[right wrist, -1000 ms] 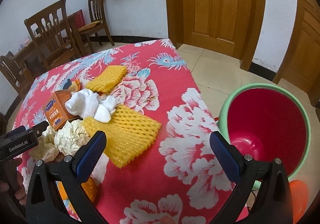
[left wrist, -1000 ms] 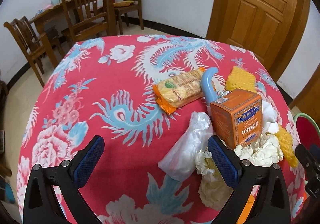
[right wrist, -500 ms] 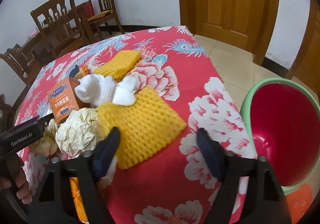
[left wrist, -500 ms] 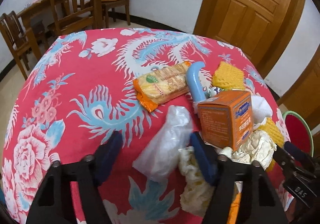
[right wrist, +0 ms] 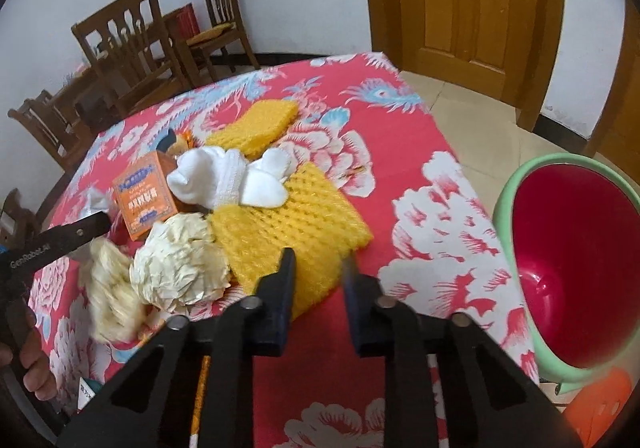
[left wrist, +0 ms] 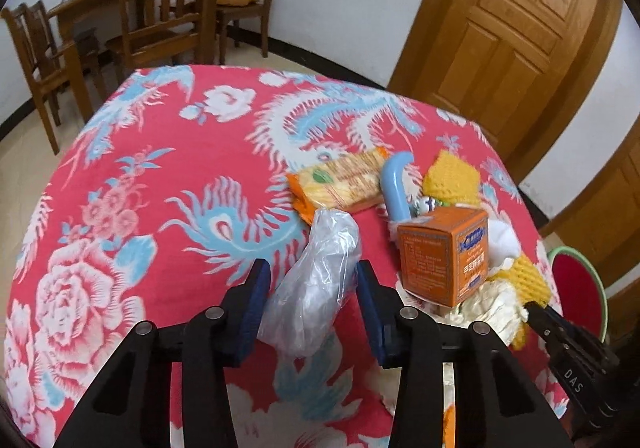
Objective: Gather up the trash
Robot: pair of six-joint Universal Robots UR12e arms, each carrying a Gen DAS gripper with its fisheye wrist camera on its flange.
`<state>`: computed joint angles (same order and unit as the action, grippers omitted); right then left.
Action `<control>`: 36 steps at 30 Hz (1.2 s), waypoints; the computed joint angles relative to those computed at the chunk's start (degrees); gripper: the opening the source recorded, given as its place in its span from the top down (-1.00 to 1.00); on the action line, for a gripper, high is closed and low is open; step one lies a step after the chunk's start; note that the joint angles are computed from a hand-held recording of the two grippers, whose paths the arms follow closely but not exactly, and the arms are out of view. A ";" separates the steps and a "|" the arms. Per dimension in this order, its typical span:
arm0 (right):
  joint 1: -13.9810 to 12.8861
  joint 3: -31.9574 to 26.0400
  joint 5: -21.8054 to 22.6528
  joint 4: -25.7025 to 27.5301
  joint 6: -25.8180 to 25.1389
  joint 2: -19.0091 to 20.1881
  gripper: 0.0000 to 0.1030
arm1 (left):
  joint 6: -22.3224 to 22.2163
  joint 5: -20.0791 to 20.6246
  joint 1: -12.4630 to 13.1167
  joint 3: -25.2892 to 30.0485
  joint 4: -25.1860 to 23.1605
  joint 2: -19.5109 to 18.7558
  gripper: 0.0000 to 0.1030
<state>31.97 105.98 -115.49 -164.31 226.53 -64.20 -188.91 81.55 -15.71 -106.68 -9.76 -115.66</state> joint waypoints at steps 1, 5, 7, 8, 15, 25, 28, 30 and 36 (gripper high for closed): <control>0.02 0.32 -0.12 -0.33 0.10 -0.25 0.74 | -0.18 -0.03 0.07 -0.27 0.43 0.27 0.13; 0.28 1.27 -0.83 -1.18 0.96 -1.05 0.80 | -0.30 -0.90 0.30 -1.40 1.99 1.35 0.14; 0.53 1.70 -1.47 -1.80 1.35 -1.43 0.81 | -0.28 -1.30 0.29 -1.91 2.77 1.89 0.15; 0.71 1.96 -1.95 -2.26 1.51 -1.70 0.82 | -0.23 -1.47 0.26 -2.20 3.19 2.23 0.15; 1.82 3.63 -5.33 -4.22 2.40 -3.64 0.82 | 0.59 -2.93 -0.09 -3.58 5.51 3.99 0.18; 3.41 6.39 -11.29 -5.71 4.24 -6.66 0.82 | 2.74 -6.25 -2.08 -3.96 6.43 5.41 0.35; 3.56 7.34 -12.52 -5.77 5.06 -7.56 0.82 | 3.83 -6.91 -2.88 -3.82 6.83 5.48 0.39; 3.62 8.04 -13.10 -5.88 5.78 -8.15 0.82 | 4.36 -6.92 -3.37 -3.62 6.40 5.44 0.39; 3.85 9.83 -14.61 -5.77 7.71 -9.63 0.82 | 4.12 -5.56 -4.04 -3.62 4.80 5.73 0.39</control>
